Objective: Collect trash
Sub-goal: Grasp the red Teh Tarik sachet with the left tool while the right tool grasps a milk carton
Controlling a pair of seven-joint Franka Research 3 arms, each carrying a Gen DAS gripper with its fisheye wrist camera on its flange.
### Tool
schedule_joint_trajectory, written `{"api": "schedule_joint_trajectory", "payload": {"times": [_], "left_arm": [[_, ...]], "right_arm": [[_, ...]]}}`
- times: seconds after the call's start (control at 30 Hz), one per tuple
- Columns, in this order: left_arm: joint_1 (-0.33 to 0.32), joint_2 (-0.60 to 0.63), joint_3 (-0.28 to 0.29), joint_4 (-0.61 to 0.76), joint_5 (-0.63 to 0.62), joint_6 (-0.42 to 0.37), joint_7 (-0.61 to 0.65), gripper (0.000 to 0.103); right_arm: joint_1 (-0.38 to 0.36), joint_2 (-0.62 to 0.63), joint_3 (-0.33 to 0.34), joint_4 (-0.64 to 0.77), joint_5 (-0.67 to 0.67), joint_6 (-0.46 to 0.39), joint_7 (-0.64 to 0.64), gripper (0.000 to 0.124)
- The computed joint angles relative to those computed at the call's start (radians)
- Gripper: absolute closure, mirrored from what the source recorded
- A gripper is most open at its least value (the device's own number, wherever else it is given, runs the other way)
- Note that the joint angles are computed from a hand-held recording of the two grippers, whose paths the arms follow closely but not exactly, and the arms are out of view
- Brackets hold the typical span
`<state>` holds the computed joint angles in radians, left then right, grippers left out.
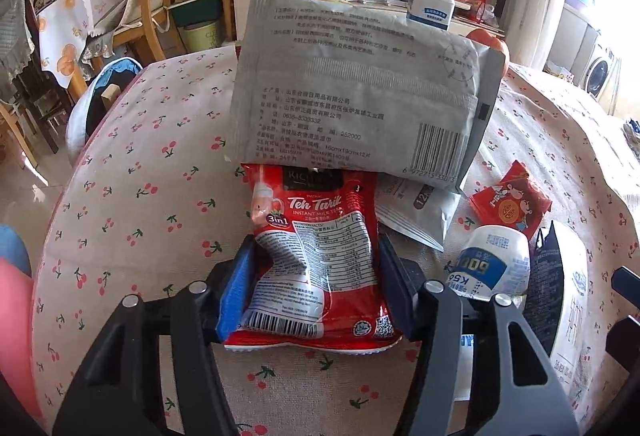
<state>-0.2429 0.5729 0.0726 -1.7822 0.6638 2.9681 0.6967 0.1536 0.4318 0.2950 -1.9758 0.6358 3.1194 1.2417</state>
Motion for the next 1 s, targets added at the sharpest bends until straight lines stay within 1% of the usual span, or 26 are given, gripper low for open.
{"api": "schedule_joint_trajectory", "payload": {"times": [0.1,0.17,0.3,0.37,0.4,0.47,0.53,0.6,0.67,0.73,0.9,0.97,1.0], "left_arm": [[0.009,-0.008,-0.006,-0.013,-0.013,0.007,0.001,0.046],[0.014,-0.018,-0.01,-0.027,-0.02,0.01,0.0,0.047],[0.054,-0.041,-0.047,-0.068,-0.066,0.043,0.027,0.047],[0.044,-0.055,-0.031,-0.091,-0.066,0.068,0.024,0.047],[0.034,-0.063,-0.019,-0.104,-0.061,0.082,0.018,0.047],[0.029,-0.075,-0.009,-0.126,-0.062,0.107,0.017,0.047],[0.045,-0.083,-0.021,-0.143,-0.078,0.125,0.032,0.047],[0.064,-0.093,-0.039,-0.162,-0.1,0.145,0.055,0.047],[0.061,-0.106,-0.034,-0.182,-0.112,0.168,0.069,0.047],[0.061,-0.116,-0.03,-0.201,-0.126,0.195,0.083,0.047],[0.109,-0.134,-0.079,-0.239,-0.19,0.243,0.144,0.047],[0.12,-0.144,-0.093,-0.258,-0.211,0.273,0.17,0.047],[0.129,-0.147,-0.102,-0.267,-0.22,0.29,0.185,0.047]], "right_arm": [[0.033,0.011,-0.042,0.013,-0.024,-0.021,0.035,0.028],[0.036,0.02,-0.047,0.023,-0.031,-0.037,0.045,0.028],[0.053,0.039,-0.067,0.048,-0.051,-0.089,0.068,0.028],[0.073,0.05,-0.086,0.058,-0.068,-0.101,0.087,0.028],[0.062,0.054,-0.071,0.061,-0.06,-0.096,0.077,0.028],[0.073,0.06,-0.078,0.067,-0.069,-0.088,0.082,0.028],[0.091,0.065,-0.091,0.072,-0.087,-0.075,0.093,0.028],[0.086,0.075,-0.08,0.082,-0.093,-0.068,0.088,0.028],[0.071,0.084,-0.058,0.093,-0.091,-0.071,0.076,0.028],[0.074,0.088,-0.056,0.097,-0.097,-0.073,0.07,0.028],[0.112,0.097,-0.088,0.102,-0.138,-0.058,0.077,0.028],[0.115,0.099,-0.089,0.097,-0.151,-0.039,0.074,0.028],[0.13,0.097,-0.105,0.092,-0.164,-0.025,0.08,0.028]]}}
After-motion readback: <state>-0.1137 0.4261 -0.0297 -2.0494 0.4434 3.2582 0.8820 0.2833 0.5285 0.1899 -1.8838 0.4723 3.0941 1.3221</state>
